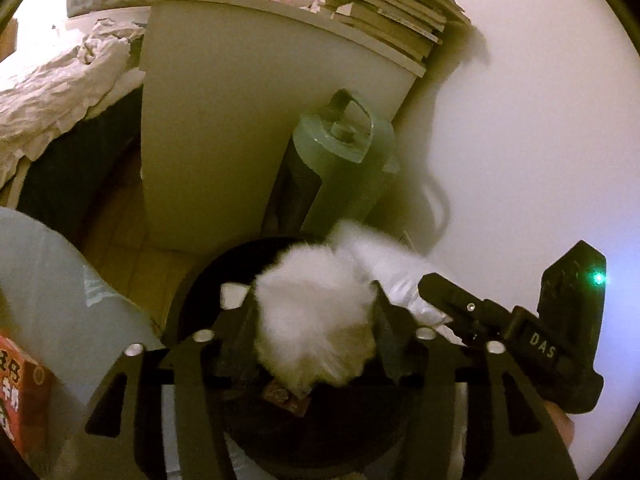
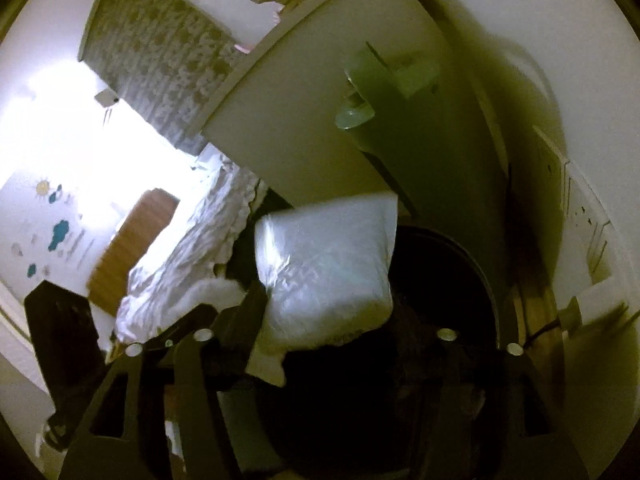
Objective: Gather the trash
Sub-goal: 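Open both tools to drop the fluffy ball and plastic bag into the bin, then grasp the dark blue wrapper with the left tool while the right tool grasps the gold snack wrapper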
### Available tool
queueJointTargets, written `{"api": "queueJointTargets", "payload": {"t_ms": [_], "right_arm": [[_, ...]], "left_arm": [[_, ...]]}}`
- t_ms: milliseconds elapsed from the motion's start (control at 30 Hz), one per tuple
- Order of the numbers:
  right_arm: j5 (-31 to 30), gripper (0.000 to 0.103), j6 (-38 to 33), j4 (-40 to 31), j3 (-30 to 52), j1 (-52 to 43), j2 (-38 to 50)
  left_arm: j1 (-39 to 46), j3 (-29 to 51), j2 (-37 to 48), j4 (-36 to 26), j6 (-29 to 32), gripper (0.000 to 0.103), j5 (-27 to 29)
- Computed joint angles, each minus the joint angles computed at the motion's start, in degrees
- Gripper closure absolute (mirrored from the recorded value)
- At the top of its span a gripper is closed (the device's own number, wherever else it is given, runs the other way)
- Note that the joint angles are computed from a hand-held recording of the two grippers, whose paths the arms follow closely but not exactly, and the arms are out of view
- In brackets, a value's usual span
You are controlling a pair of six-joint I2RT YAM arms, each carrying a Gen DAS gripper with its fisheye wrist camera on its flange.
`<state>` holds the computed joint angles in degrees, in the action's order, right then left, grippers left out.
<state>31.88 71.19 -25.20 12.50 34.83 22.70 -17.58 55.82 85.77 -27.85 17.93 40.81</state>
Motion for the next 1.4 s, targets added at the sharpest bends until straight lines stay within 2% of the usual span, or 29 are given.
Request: {"api": "queueJointTargets", "payload": {"t_ms": [67, 300, 467, 633, 733, 800, 933, 1033, 1100, 1167, 1333, 1400], "right_arm": [[0.6, 0.034, 0.2, -1.0, 0.3, -0.1, -0.5], [5.5, 0.034, 3.3, -5.6, 3.1, 5.5, -0.2], [8.9, 0.031, 5.2, -3.8, 7.1, 12.1, 7.7], [5.7, 0.029, -0.1, 5.1, 13.2, 13.8, 21.3], [1.8, 0.029, -4.6, 10.0, 18.8, 13.9, 31.3], [-1.1, 0.029, -8.0, 12.1, 23.6, 13.9, 38.3], [-6.5, 0.029, -15.7, 12.1, 36.7, 14.0, 52.5], [-10.1, 0.029, -21.8, 8.0, 49.1, 13.6, 62.9], [-12.8, 0.029, -26.7, 4.1, 58.8, 12.5, 70.3], [-14.9, 0.029, -31.5, -1.7, 69.8, 10.6, 78.1], [-18.7, 0.029, -40.6, -21.9, 104.4, 6.1, 101.5], [-18.6, 0.036, -44.4, -29.6, 118.8, 4.9, 111.6]], "left_arm": [[-0.1, 0.2, -0.5, -0.3, 0.2, 0.032, 0.0], [3.1, 0.2, -4.5, -4.4, 2.3, 0.032, 2.6], [10.6, 1.1, -8.5, -11.6, 7.8, 0.032, 6.7], [25.5, 6.1, -7.9, -23.5, 19.5, 0.032, 11.0], [37.5, 11.9, -3.4, -31.1, 29.4, 0.032, 13.0], [44.7, 15.9, 0.4, -33.2, 33.9, 0.032, 12.9], [55.5, 24.4, 9.2, -32.2, 37.0, 0.032, 10.8], [59.6, 31.0, 16.6, -29.8, 37.4, 0.025, 6.6], [61.0, 37.5, 23.1, -31.1, 38.2, 0.025, 4.0], [61.4, 42.6, 27.8, -32.5, 39.2, 0.025, 2.5], [60.3, 45.7, 32.4, -32.2, 41.6, 0.026, -0.6], [60.1, 46.7, 33.9, -32.2, 41.9, 0.031, -1.4]]}}
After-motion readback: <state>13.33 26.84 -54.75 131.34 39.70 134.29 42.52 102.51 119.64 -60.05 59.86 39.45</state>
